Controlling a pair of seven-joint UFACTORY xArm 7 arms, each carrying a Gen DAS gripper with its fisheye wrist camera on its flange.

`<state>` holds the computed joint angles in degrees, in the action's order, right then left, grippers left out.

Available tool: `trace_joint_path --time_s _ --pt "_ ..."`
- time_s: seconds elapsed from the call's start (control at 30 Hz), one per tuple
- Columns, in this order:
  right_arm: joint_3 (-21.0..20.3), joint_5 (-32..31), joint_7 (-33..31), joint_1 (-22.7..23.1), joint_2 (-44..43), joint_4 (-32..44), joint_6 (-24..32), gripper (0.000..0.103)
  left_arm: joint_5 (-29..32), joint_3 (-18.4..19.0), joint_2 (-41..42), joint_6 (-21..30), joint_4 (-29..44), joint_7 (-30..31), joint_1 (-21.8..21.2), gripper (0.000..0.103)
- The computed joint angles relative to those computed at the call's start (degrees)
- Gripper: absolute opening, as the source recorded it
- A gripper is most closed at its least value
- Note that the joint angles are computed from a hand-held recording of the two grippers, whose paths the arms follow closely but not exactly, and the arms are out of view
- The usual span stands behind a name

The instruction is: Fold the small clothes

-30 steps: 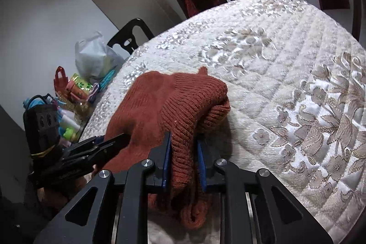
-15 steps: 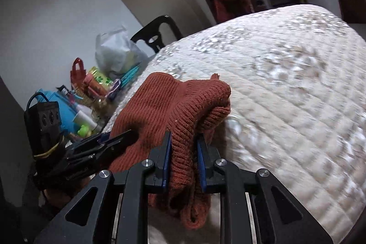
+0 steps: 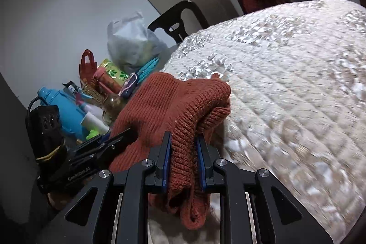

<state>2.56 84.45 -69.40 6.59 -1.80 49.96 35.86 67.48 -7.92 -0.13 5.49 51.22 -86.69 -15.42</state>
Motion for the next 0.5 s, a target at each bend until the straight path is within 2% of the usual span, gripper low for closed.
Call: trace_joint_path --time_s 0.03,0.1,0.17,0.27,0.4,0.5 --pt "0.1 -0.7 0.6 0.0 0.8 0.6 -0.1 0.02 0.0 0.4 0.4 -0.8 -0.3 0.1 0.4 0.036" --pt "0.6 -3.8 3.0 0.2 3.2 2.0 -1.1 0.021 -4.4 1.0 1.9 -2.0 -1.0 4.0 0.8 0.037" --pt "1.0 -7.1 6.5 0.2 4.5 2.3 -2.8 0.026 -2.4 2.3 2.5 -3.0 -1.5 1.9 0.3 0.039" --pt "0.7 -8.1 8.6 -0.9 3.0 1.0 -2.2 0.029 -2.2 2.8 0.8 -3.5 -3.1 0.7 0.0 0.042" --pt "0.9 -7.8 5.7 0.1 -1.7 -1.5 -7.3 0.029 4.1 1.0 -2.7 -1.0 -3.8 -5.9 1.8 0.041" --pt "1.4 -9.5 5.4 1.8 -1.3 -0.1 -11.2 0.029 9.3 -0.6 -3.5 -0.6 -2.3 -11.1 3.5 0.041"
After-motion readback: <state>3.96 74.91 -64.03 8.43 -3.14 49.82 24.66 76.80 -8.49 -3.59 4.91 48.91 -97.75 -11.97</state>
